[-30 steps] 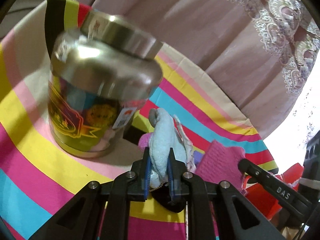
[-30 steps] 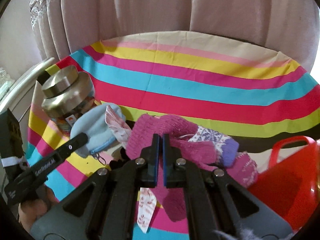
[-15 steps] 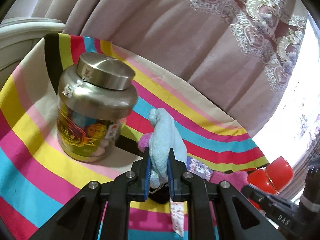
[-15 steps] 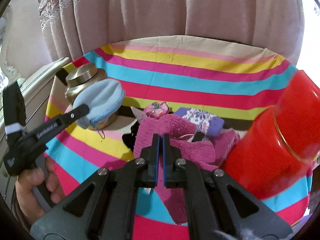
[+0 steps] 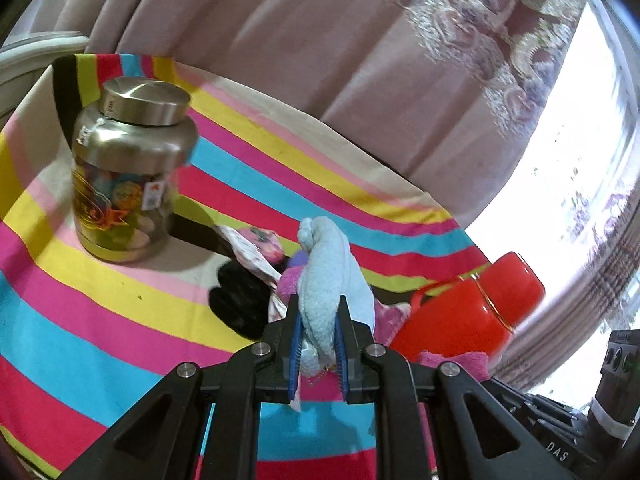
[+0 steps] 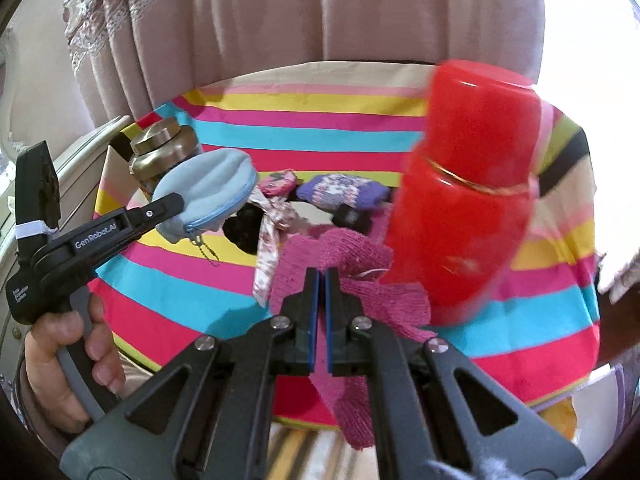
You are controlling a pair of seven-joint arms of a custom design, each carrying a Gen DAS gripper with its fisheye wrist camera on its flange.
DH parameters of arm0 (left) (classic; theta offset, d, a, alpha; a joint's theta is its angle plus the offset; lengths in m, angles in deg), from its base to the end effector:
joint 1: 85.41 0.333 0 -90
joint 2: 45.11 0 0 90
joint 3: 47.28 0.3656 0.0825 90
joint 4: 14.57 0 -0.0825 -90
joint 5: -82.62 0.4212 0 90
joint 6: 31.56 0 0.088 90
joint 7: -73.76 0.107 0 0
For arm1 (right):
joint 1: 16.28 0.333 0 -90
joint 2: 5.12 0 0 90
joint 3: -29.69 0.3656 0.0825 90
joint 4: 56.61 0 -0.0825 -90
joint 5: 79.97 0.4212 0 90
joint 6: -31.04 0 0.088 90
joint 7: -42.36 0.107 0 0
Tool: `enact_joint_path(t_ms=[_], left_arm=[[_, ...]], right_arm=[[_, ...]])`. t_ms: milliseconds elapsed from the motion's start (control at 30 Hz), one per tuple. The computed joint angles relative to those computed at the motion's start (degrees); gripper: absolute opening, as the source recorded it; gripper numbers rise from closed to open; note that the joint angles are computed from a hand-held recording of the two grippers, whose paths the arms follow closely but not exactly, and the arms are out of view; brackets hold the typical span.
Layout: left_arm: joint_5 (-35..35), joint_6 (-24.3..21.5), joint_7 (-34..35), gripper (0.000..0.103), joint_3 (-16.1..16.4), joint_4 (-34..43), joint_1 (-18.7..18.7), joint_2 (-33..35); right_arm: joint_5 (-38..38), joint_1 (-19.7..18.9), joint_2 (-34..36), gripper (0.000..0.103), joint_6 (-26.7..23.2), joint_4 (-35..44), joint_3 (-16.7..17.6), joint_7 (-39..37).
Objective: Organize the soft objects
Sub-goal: 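Carry pouch and pink sock to the box and open both tools inside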
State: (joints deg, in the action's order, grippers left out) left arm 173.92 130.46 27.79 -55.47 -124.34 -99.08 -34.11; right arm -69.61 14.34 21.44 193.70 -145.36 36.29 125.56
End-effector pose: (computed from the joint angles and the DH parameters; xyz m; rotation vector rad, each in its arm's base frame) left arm 0.6002 -0.2896 0.4672 -2.1050 1.1160 -1.2575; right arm 0.6465 0.4558 0.5105 -2.0472 1.1003 -0.3280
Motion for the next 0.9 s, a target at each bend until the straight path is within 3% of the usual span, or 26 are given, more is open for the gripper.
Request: enact_joint_path(t_ms=[267,500,633,733,900], left_arm=[[-1.38,2.60,3.89,0.015,-1.36,1.75,-2.27,0.93],[-2.47,6.64,7.84,0.015,-1.88,5.61,-5.45,3.34],[-7.04,9.24,15.90,0.015,-2.06,8.62,-7.66,5.87],[-14.41,11.27,25.60,0.015,-2.73,10.68,-8.60,8.31],[-28.26,12.74,42.60,0.015,-7.10,12.99,-7.33,11.85]], right_arm=[[2.30,-2.99,-8.02,0.005,5.20,-11.74,-0.45,0.06],[-0.06,-4.44,-13.94,0.005,8.74,-20.60,-4.01,4.99],[-3.44,-5.44,-16.35,0.005,9.29,-24.30,-6.22,9.71],[-7.43,-6.21,-18.02,0.005,9.23,-26.74,-8.09,14.45],[-13.18,-8.47,-19.76,0.005,9.24,-29.58,-9.24,21.17]])
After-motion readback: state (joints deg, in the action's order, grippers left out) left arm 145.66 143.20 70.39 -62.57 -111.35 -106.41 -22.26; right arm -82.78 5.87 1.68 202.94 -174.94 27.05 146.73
